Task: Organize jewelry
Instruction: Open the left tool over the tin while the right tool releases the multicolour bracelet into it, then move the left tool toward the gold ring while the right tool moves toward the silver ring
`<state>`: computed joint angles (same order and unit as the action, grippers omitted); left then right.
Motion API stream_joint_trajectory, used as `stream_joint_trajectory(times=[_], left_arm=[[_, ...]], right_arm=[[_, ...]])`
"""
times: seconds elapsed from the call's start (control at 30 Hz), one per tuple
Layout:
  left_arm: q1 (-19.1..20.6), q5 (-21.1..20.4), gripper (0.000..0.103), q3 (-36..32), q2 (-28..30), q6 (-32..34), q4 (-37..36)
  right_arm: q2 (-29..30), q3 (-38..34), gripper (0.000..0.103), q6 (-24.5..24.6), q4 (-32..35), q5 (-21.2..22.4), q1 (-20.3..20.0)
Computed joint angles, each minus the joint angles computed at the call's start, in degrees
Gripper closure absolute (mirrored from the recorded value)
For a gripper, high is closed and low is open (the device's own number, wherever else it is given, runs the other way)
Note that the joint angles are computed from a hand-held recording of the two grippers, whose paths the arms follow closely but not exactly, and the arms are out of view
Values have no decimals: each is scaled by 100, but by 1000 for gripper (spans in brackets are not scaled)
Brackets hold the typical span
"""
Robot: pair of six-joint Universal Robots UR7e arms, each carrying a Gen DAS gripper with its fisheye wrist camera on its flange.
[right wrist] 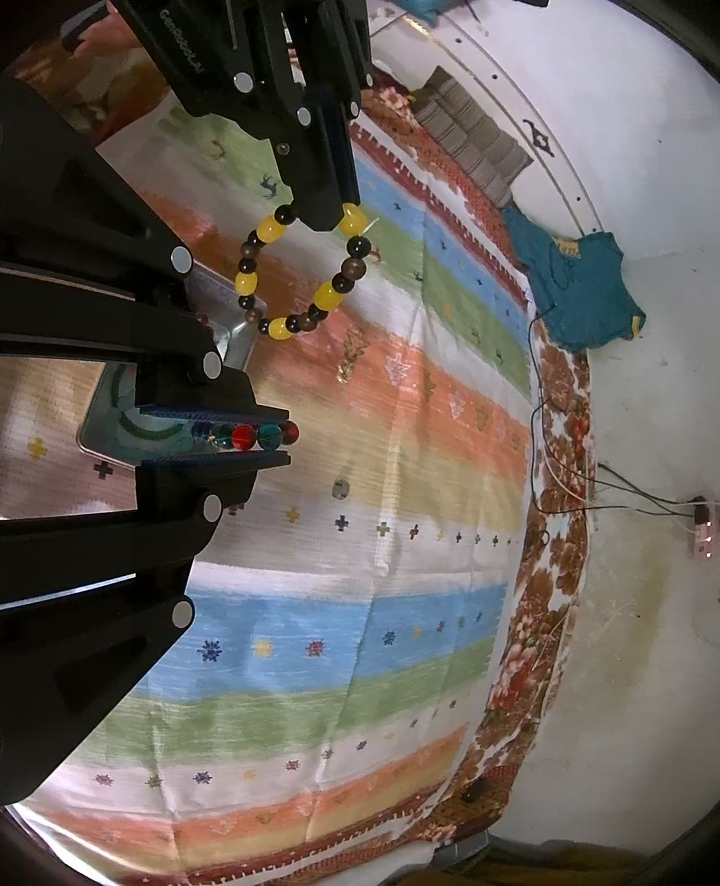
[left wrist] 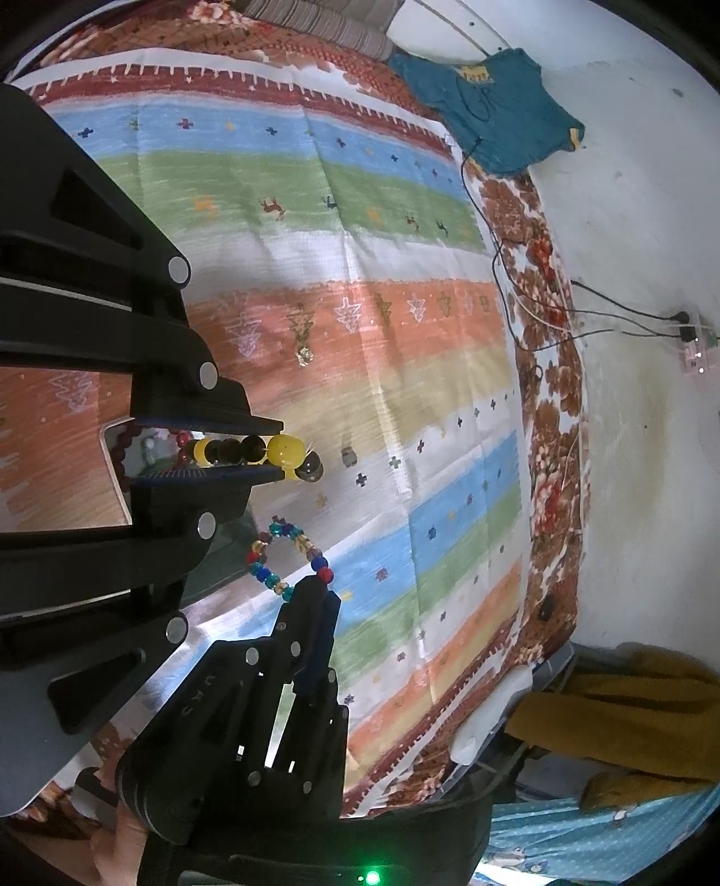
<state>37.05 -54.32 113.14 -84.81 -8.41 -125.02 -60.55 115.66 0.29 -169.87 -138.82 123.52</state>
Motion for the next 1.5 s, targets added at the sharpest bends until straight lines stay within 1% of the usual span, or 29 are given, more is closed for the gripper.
stream_joint_trajectory(times=[0.43,0.5,0.6,0.63,0.67,0.73,0.8,0.87,0.97,1.0,1.07,1.13,1.27,1.3,1.4,1.47,1.5], left_arm=[[-95,-109,93,253,-285,-165,181],[-76,-119,92,254,-302,-280,288],[-72,-16,87,280,-339,-374,427],[-72,11,86,286,-354,-376,435],[-74,24,84,285,-359,-383,445],[-61,46,78,272,-356,-382,453],[-52,82,75,254,-336,-385,490],[-44,110,67,238,-319,-396,532],[-12,157,59,206,-297,-412,566],[5,181,58,188,-282,-420,579],[49,224,53,155,-252,-422,602],[113,279,50,92,-202,-453,649],[230,381,42,-26,-109,-486,706],[259,396,42,-57,-82,-493,725],[347,417,40,-164,19,-528,804],[386,454,34,-224,88,-523,831],[411,477,32,-266,139,-500,835]], right_arm=[[-82,218,93,148,94,16,91],[-80,229,93,210,226,-13,85],[-80,207,92,360,465,-106,68],[-83,198,87,383,483,-102,57],[-95,198,76,412,481,-100,45],[-109,203,68,460,465,-142,37],[-128,192,68,525,546,-156,12],[-131,178,68,571,600,-164,-17],[-137,146,64,624,691,-177,-66],[-132,126,64,639,726,-182,-90],[-121,82,61,664,790,-191,-123],[-97,22,59,678,868,-214,-168],[-49,-85,53,735,994,-250,-242],[-36,-111,52,728,1016,-251,-261],[-14,-166,46,731,1089,-255,-298],[-2,-208,39,731,1117,-234,-325],[12,-235,39,694,1112,-228,-338]])
